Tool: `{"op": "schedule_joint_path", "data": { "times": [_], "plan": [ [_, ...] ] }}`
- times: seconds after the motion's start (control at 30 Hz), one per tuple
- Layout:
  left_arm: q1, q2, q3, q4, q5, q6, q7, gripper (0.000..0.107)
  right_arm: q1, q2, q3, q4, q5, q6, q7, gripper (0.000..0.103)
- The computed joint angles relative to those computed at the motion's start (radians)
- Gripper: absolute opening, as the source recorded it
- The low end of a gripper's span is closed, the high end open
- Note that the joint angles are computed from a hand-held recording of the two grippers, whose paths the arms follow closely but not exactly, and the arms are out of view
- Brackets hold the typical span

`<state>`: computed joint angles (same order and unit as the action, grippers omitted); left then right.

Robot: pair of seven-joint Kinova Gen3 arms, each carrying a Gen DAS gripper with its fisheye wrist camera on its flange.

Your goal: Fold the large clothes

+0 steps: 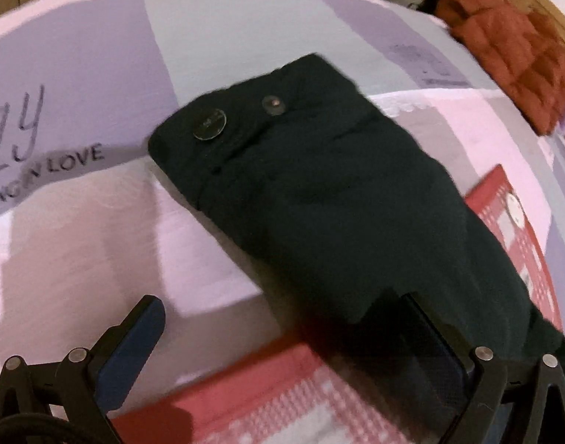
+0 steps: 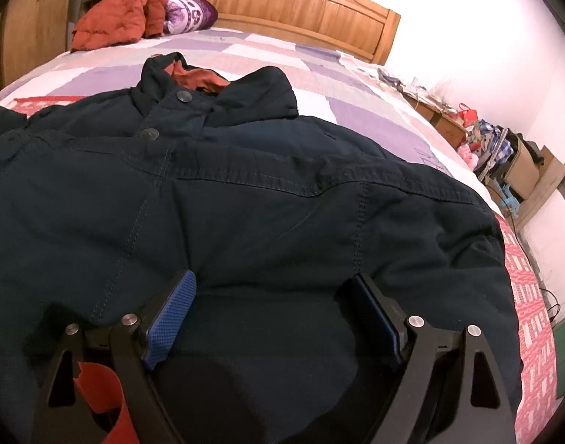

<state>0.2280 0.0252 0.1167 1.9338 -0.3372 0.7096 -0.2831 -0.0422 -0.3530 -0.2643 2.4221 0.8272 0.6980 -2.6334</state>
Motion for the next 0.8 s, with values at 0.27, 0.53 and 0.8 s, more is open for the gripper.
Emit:
{"op": "schedule_joint_path", "data": {
  "times": [0.27,0.53,0.8],
  "plan": [
    [-0.03,0.085,-0.037,-0.05,0.044,-0.113,-0.072,0.086,0.002,0.001,0.0,0.0,0.001,-0.002,0.0,0.088],
    [0.011,0.03,-0.043,-0.042,-0.049,-0.179,-0.047,0.017,0.001,0.004,0.001,0.001,0.006,-0.003,-0.004,0.088],
    [0.098,-0.052,0.086,-0.183,-0.261,-0.096,-0.052,0.01,0.003,0.004,0.002,0.002,0.006,-0.007,-0.005,0.088]
  ]
}}
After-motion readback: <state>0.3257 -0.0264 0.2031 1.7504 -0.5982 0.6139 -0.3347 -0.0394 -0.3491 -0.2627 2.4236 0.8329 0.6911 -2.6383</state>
